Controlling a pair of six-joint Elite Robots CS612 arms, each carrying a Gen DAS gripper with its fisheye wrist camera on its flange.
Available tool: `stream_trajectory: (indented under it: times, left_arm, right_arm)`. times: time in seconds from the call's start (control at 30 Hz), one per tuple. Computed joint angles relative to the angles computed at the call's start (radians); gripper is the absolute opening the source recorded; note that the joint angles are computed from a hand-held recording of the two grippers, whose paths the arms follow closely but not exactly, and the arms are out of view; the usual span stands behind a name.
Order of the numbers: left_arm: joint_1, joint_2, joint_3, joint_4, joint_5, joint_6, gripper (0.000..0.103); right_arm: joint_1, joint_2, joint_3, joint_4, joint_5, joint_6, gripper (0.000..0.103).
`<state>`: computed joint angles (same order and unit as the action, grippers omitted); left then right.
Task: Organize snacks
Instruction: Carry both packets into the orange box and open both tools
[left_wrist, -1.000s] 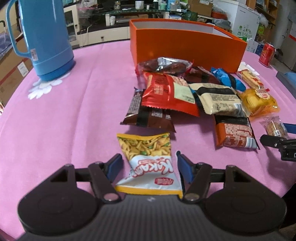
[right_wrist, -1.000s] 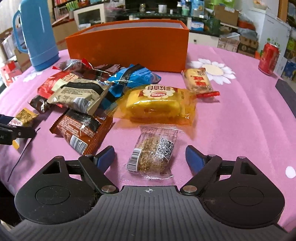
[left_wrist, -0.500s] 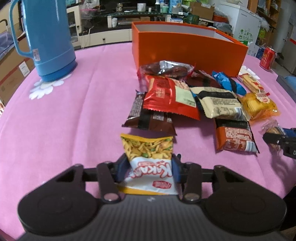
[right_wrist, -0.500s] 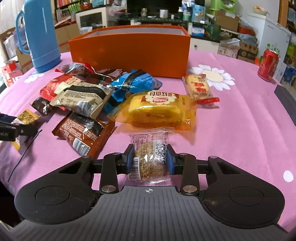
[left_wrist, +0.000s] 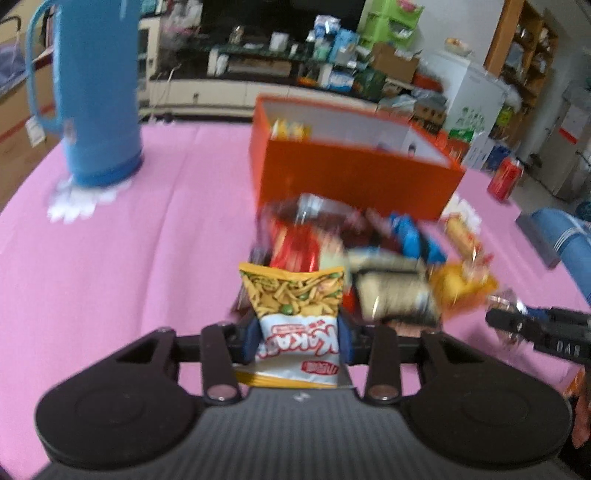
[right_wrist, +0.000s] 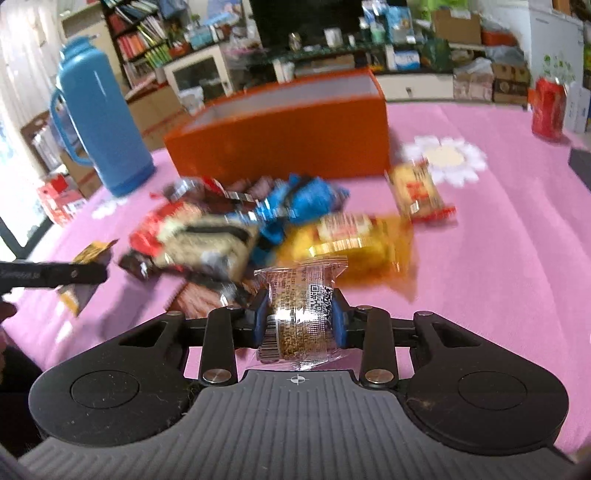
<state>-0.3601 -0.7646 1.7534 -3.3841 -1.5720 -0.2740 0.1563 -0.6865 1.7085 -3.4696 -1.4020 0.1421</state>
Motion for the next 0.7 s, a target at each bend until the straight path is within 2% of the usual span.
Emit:
stream_trajectory:
  times: [0.13, 0.27, 0.43, 0.53, 0.6, 0.7]
  left_arm:
    - [0.009, 0.027, -0.112, 0.013, -0.012, 0.007, 0.039]
    - [0.021, 0.078, -0.271, 0.037, -0.027, -0.011, 0.039]
    - [0.027, 0.159, -0.450, 0.061, -0.039, -0.052, 0.039]
    - [0.030, 0.192, -0.506, 0.140, -0.063, -0.073, 0.039]
    - [0.027, 0.218, -0.549, 0.193, -0.044, -0.099, 0.039]
    - [0.025, 0.265, -0.637, 0.281, -0.043, -0.098, 0.039]
  right_arm:
    - [-0.013, -0.002, -0.048, 0.009, 0.030, -0.010, 0.013]
    - [-0.020, 0.025, -0.175, 0.020, -0.015, -0.039, 0.013]
    - [-0.018, 0.113, -0.418, 0.060, -0.081, -0.042, 0.013]
    - [-0.021, 0.172, -0.536, 0.106, -0.061, -0.025, 0.013]
    - [-0.020, 0.208, -0.592, 0.138, -0.059, -0.008, 0.013]
    - [-0.026, 0.250, -0.679, 0.265, -0.001, 0.022, 0.013]
